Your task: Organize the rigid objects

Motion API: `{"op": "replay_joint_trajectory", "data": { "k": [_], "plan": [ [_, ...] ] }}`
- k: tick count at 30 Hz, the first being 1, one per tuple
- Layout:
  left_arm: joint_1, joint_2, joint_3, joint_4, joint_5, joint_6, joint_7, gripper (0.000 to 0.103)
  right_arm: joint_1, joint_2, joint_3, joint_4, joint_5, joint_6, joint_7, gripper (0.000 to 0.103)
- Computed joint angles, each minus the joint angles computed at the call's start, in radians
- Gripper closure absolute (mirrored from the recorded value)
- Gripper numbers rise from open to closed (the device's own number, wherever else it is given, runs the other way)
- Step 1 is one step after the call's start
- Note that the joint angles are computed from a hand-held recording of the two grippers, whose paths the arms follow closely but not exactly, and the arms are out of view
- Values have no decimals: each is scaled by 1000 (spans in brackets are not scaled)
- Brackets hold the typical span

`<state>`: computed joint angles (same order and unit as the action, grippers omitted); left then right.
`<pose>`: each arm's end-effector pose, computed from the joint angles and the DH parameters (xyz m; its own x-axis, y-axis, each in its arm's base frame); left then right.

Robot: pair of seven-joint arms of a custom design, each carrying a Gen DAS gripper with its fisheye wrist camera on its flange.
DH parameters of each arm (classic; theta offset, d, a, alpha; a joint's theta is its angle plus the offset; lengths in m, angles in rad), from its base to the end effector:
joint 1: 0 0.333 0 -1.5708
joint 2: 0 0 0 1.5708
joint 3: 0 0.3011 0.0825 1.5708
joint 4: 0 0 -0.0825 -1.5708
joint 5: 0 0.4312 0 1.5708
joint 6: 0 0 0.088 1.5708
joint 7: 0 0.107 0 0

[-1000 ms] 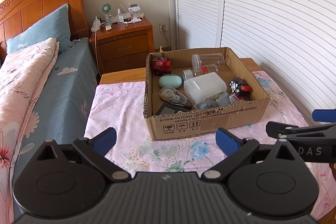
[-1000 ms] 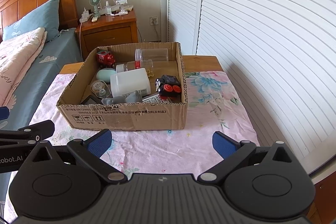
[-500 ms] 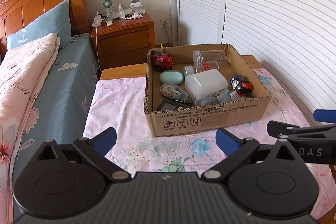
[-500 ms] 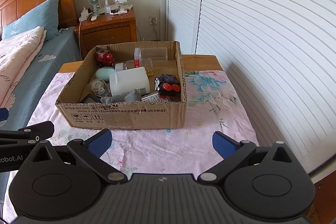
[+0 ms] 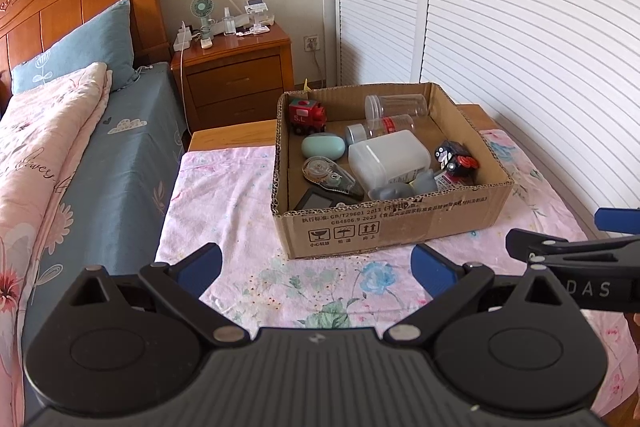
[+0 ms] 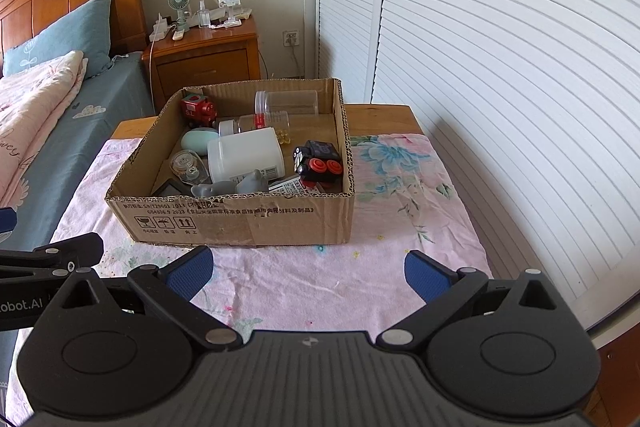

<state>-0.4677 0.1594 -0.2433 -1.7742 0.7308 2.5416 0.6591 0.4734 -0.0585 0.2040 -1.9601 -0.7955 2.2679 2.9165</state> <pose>0.5255 -0.4520 0.5042 -0.2434 -0.9686 -0.0501 -0.6681 0.2049 -0.7153 0.4953 0.3775 0.5147 -0.2435 -0.9698 -0.0127 -0.6866 0.1815 -0.7040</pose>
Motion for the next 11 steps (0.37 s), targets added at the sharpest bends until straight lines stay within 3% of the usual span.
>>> {"op": "replay_joint_trajectory", "data": {
  "k": [11],
  "plan": [
    [-4, 1, -2, 4, -2, 0, 1, 3, 1, -1, 0, 0, -2, -3, 3, 0]
  ]
}}
